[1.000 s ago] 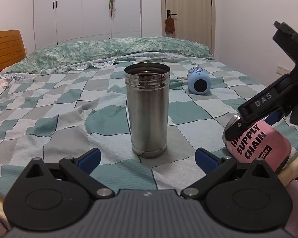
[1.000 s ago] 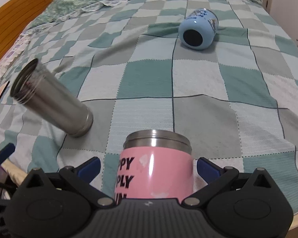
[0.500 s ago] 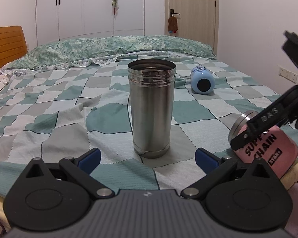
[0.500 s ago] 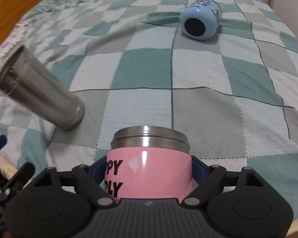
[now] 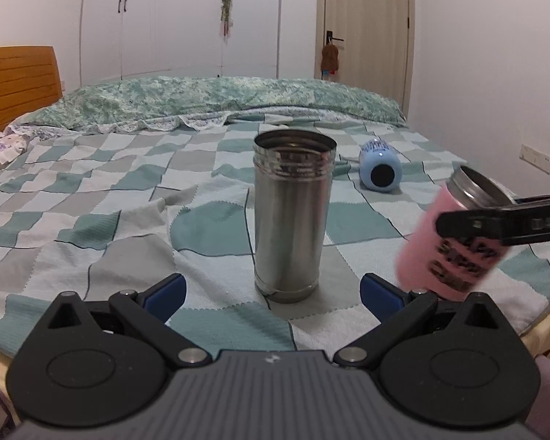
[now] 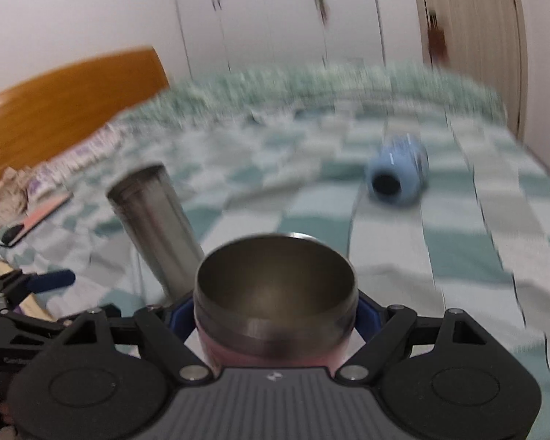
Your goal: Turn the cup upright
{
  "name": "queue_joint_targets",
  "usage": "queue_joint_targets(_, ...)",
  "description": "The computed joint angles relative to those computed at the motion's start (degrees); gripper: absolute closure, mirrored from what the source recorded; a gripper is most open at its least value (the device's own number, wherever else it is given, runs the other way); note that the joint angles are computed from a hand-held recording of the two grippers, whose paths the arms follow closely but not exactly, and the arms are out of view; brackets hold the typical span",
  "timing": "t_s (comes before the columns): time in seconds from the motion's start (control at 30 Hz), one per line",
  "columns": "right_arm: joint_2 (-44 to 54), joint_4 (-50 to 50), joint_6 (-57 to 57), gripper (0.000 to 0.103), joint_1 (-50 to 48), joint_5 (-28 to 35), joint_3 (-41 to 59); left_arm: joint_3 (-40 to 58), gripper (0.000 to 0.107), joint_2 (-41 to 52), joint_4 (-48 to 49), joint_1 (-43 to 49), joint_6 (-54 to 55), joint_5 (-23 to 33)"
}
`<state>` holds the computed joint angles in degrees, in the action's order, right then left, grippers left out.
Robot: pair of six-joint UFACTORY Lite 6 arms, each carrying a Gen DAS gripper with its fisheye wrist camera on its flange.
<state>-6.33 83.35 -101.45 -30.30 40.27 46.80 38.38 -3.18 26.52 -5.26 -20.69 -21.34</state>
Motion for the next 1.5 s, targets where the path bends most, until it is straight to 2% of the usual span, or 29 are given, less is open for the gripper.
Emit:
queue_joint_targets(0.13,3.3,17.77,-15.93,0.02,5.96,-3.62,0.0,0.04,0.004,-0.18,-4.49,-0.15,3.99,-0.03)
queue_joint_targets(0.33,10.9,37.35,-37.48,0.02,16.18,-12.93,3.49,0.26,0.004,0.89,-10.18,-0.78,9.1,-0.6)
queue_joint_targets(0.43,11.42,47.7,-49.29,0.02,17.82,-10.76,0.5,-0.29,0.004,0.79,-12.22,-1.04,11.12,-0.96)
queue_joint_targets(0.5,10.45,49.79,-51.12,0.02,18.41,-10.98,-0.54,-0.6,0.004,0.19,-14.75,-1.86,13.33,-0.47)
queue_joint_targets(0.57,9.56,48.44,-49.98,0.02,17.85,-10.83,-1.3,-1.78,0.004,-0.9,-16.4,-2.15,14.93,-1.39)
queue_joint_targets(0.6,8.92,46.47,-47.96,0.016,16.91,-10.09,-1.84,-2.86,0.004,-2.12,-17.66,-2.52,16.15,-2.02)
queue_joint_targets(0.63,7.49,44.75,-45.89,0.007,15.42,-8.39,-3.12,-3.65,0.004,-3.13,-18.84,-2.91,17.31,-2.27)
queue_joint_targets(0.7,3.3,42.1,-43.87,0.0,11.24,-3.0,-7.15,-5.7,0.004,-5.78,-20.95,-3.98,19.24,-2.83)
queue_joint_targets(0.87,-8.69,29.7,-39.09,0.0,-5.12,12.22,-17.87,-13.29,0.004,-13.24,-26.2,-8.26,21.5,-7.54)
queue_joint_targets(0.93,-12.3,23.95,-39.15,0.0,-14.95,20.32,-22.24,-17.82,0.004,-15.83,-28.34,-10.75,21.77,-11.86)
queue_joint_targets(1.03,-12.18,15.81,-43.43,0.0,-30.61,31.71,-26.49,-24.33,0.004,-16.9,-35.21,-16.76,24.82,-20.3)
queue_joint_targets(1.13,-7.0,7.81,-50.45,0.0,-44.68,39.97,-27.88,-29.13,0.004,-11.62,-43.48,-24.68,27.31,-34.58)
queue_joint_targets(1.2,-1.7,4.52,-55.88,0.0,-50.61,42.15,-27.23,-30.19,0.004,-4.86,-48.71,-29.84,26.86,-44.68)
queue_joint_targets(1.27,3.03,2.6,-60.26,0.0,-54.59,42.76,-26.4,-30.05,0.004,0.98,-52.21,-33.57,25.34,-51.56)
queue_joint_targets(1.37,7.05,0.96,-61.27,0.0,-57.73,44.29,-25.01,-29.77,0.004,3.82,-55.62,-36.65,24.54,-56.35)
queue_joint_targets(1.5,9.71,1.36,-63.17,0.0,-59.92,46.12,-24.76,-29.07,0.004,6.76,-57.55,-38.7,24.93,-59.77)
